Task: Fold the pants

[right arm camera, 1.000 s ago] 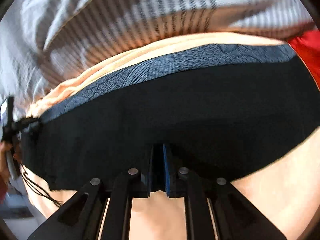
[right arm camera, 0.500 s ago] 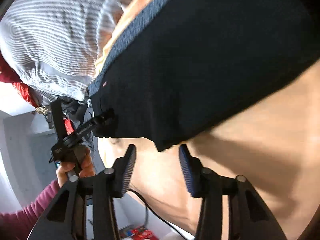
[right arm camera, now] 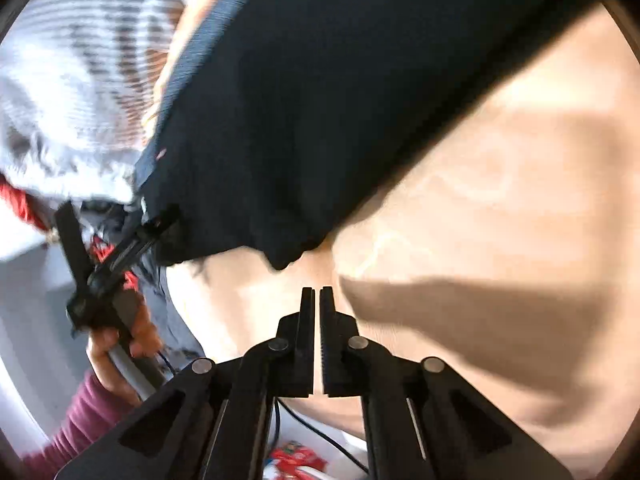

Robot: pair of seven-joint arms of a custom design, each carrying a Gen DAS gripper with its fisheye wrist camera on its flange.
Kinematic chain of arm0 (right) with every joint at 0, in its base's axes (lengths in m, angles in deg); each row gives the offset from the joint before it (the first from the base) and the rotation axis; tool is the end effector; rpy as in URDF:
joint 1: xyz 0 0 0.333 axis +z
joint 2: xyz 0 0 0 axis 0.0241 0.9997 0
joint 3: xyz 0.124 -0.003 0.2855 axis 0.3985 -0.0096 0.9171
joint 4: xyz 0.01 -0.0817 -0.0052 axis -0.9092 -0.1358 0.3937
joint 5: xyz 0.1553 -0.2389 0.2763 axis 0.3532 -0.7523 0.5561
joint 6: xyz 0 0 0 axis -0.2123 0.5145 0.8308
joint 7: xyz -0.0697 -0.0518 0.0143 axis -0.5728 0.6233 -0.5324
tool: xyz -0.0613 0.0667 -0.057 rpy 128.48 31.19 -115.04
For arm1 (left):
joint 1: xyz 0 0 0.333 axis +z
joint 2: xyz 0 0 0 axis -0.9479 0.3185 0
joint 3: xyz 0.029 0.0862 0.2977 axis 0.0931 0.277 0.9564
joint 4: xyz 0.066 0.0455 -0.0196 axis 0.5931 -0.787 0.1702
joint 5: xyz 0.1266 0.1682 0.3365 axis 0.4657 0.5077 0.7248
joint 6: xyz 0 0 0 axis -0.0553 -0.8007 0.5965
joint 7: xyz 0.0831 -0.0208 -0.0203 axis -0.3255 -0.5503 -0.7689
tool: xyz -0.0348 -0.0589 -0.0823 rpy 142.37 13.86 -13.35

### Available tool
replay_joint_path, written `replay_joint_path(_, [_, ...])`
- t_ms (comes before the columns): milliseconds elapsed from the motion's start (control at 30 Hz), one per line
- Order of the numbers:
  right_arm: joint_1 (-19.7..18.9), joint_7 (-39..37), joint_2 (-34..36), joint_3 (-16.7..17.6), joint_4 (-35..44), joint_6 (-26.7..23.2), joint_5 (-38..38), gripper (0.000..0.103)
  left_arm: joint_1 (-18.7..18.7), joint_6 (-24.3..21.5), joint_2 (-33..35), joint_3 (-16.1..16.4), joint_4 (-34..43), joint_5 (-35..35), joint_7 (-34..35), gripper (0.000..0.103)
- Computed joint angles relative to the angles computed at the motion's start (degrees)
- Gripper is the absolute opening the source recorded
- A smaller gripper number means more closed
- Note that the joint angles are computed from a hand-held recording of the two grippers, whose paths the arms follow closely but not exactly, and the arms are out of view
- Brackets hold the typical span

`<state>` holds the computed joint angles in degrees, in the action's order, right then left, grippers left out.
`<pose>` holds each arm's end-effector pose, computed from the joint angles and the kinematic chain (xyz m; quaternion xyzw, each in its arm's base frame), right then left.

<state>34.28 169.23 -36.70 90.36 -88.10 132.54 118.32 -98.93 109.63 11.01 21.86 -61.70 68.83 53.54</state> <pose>0.3755 0.3266 0.4379 -0.4712 0.8057 0.2756 0.2298 0.5456 -0.4223 0.3595 -0.6163 0.7779 0.0026 0.1227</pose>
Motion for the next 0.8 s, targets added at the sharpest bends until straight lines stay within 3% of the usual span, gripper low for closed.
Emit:
replay_joint_path(100, [-4.6,6.4,-1.3,0.7,1.9,-2.6,-16.9,0.009,0.4,5.1,-0.7,-2.5,-0.2,-4.7,0.6,0.082])
replay_joint_path(167, [-6.9,7.5,0.4,0.4,4.4,-4.9,-24.9,0.011,-1.4,6.1,1.9,-3.2,2.7,-5.6,0.5,0.082])
replay_joint_path(267, [-8.9,6.6,2.6,-0.2,6.6,-10.9,-34.2,0.008,-6.2,0.4,9.4,-2.2,11.2,-3.6,1.8,0.082])
replay_joint_path(333, [-10.2,7.8,-0.9,-0.7,3.2,-10.3,-35.9,0.002,-9.2,1.8,9.8,-0.1,9.8,1.6,1.6,0.084])
replay_joint_path(400, [-14.0,17.7,-7.6,0.5,-1.0,-13.0,-43.2,0.002,-9.1,4.2,8.4,0.0,7.2,2.5,1.4,0.085])
replay_joint_path(533, [-17.5,25.6,-20.6,-1.0,-9.5,-15.5,-41.4,0.009,-8.8,2.0,9.3,-0.5,9.2,1.3,3.0,0.086])
replay_joint_path(600, [-18.4,25.9,-25.0,-0.8,-10.8,-19.6,-42.4,0.020,-9.6,-1.1,10.6,-0.2,12.0,1.3,3.2,0.086])
replay_joint_path(700, [-19.1,27.7,-32.8,-1.0,-15.0,-22.0,-40.3,0.028,-11.3,-9.3,15.0,-0.3,21.8,-1.0,3.4,0.086])
replay_joint_path(800, [-20.1,29.7,-37.8,-1.2,-18.8,-22.3,-38.0,0.028,-14.2,-13.8,18.3,-0.1,30.7,-1.6,4.1,0.086])
